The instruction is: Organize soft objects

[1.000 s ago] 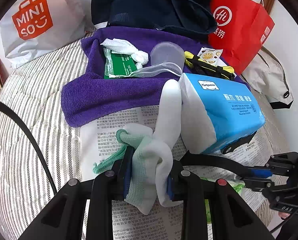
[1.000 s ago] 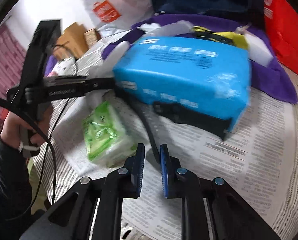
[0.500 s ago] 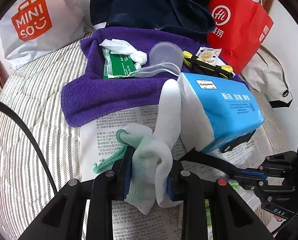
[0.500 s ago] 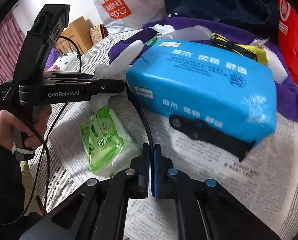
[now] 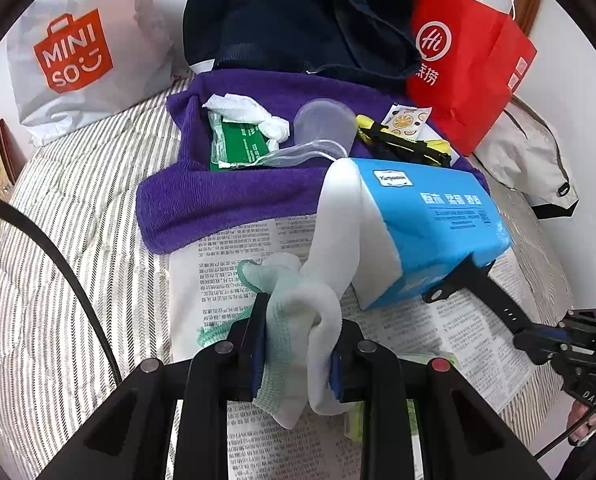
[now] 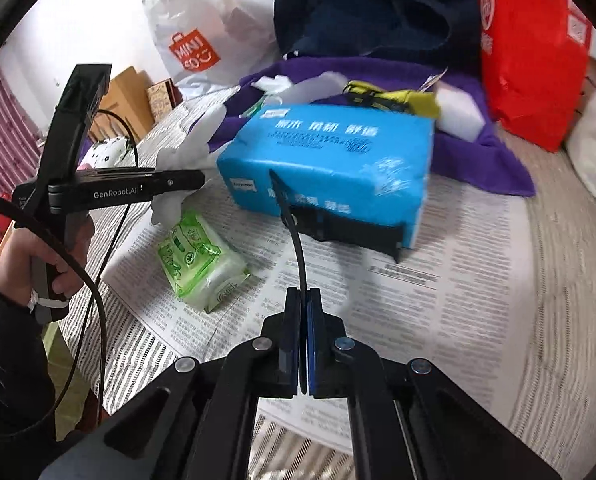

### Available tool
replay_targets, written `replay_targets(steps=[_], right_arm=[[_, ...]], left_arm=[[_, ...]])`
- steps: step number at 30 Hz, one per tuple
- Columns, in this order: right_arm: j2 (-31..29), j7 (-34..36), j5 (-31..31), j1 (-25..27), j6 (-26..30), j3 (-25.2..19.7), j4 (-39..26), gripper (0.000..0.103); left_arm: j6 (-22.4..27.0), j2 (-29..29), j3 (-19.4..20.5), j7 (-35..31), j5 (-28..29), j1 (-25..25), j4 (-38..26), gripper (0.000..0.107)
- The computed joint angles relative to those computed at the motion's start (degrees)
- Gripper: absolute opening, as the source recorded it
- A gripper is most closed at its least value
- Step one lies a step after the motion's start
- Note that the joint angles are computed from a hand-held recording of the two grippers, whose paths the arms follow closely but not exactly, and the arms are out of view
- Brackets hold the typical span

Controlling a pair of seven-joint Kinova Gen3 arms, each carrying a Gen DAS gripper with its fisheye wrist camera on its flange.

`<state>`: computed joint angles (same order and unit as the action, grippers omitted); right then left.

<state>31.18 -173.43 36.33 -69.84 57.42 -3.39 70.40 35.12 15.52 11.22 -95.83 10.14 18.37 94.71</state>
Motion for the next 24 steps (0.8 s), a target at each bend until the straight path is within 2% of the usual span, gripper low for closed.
replay_targets(steps=[12, 24], right_arm=[[-1.47, -3.52, 4.36, -2.43, 7.06, 0.39, -3.02, 0.003], [-2.55, -1.28, 7.04, -0.9, 7.61, 0.18, -5.06, 0.003]], left_arm=[[0.02, -2.64, 0.07, -0.4, 0.79, -0.09, 0.73, 0.024], [1.58, -3.57, -0.26, 0.06, 0.67, -0.3, -2.15, 0.024]])
